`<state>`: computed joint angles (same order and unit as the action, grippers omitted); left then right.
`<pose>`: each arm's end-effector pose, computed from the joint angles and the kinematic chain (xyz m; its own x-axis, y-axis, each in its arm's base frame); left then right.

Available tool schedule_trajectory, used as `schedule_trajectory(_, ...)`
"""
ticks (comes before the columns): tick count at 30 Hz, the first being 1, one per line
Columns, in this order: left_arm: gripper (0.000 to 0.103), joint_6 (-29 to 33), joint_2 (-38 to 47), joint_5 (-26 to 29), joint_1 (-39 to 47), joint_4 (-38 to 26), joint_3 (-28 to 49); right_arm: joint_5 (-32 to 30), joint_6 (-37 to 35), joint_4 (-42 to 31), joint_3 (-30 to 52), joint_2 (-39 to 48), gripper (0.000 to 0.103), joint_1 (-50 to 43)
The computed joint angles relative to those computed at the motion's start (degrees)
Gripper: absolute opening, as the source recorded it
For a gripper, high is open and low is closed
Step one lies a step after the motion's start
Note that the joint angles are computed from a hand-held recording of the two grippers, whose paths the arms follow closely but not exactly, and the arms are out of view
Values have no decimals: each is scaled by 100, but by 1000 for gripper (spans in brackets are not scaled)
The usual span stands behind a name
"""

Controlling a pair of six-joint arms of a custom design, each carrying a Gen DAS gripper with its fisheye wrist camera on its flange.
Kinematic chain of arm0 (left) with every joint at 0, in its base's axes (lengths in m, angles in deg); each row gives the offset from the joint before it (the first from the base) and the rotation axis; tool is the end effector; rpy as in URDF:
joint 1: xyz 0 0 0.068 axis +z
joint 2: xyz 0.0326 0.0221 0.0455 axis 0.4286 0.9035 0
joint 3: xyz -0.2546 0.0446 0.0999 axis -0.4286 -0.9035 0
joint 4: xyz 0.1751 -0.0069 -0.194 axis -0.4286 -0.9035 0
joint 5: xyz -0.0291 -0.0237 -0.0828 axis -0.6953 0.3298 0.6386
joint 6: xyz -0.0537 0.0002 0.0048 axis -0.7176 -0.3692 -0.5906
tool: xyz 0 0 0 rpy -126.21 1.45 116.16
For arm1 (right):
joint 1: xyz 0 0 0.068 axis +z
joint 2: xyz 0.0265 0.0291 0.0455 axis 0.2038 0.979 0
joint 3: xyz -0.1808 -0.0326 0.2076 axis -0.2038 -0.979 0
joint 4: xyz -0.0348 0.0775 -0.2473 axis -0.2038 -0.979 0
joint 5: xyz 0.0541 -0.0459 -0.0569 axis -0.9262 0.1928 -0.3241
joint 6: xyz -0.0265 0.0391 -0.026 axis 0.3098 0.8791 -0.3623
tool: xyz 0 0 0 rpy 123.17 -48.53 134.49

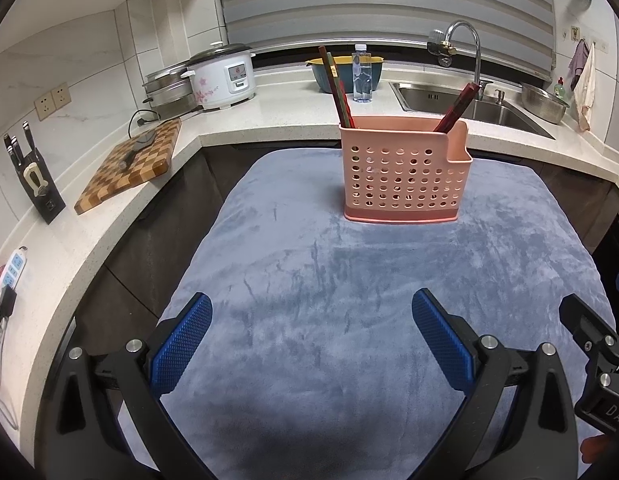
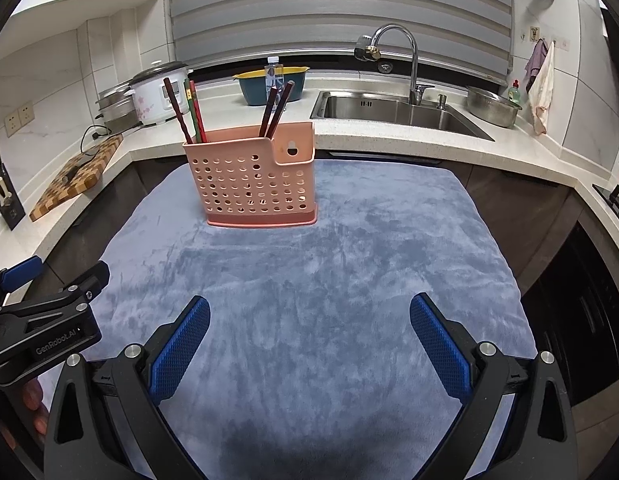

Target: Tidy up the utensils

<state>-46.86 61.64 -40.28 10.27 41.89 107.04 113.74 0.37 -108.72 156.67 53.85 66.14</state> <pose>0.3108 -0.0836 0.2848 -0.6136 0.2964 -0.7319 0.3357 0.9369 0.0979 0.2315 0.2790 0.2837 -0.6039 0.2994 -0.7386 0.4190 0.9076 0.0253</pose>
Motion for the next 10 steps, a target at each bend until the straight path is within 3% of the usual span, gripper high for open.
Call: schedule_trajectory(10, 96, 70, 1, -39, -47, 49, -51, -27, 38, -45, 65, 96, 96, -10)
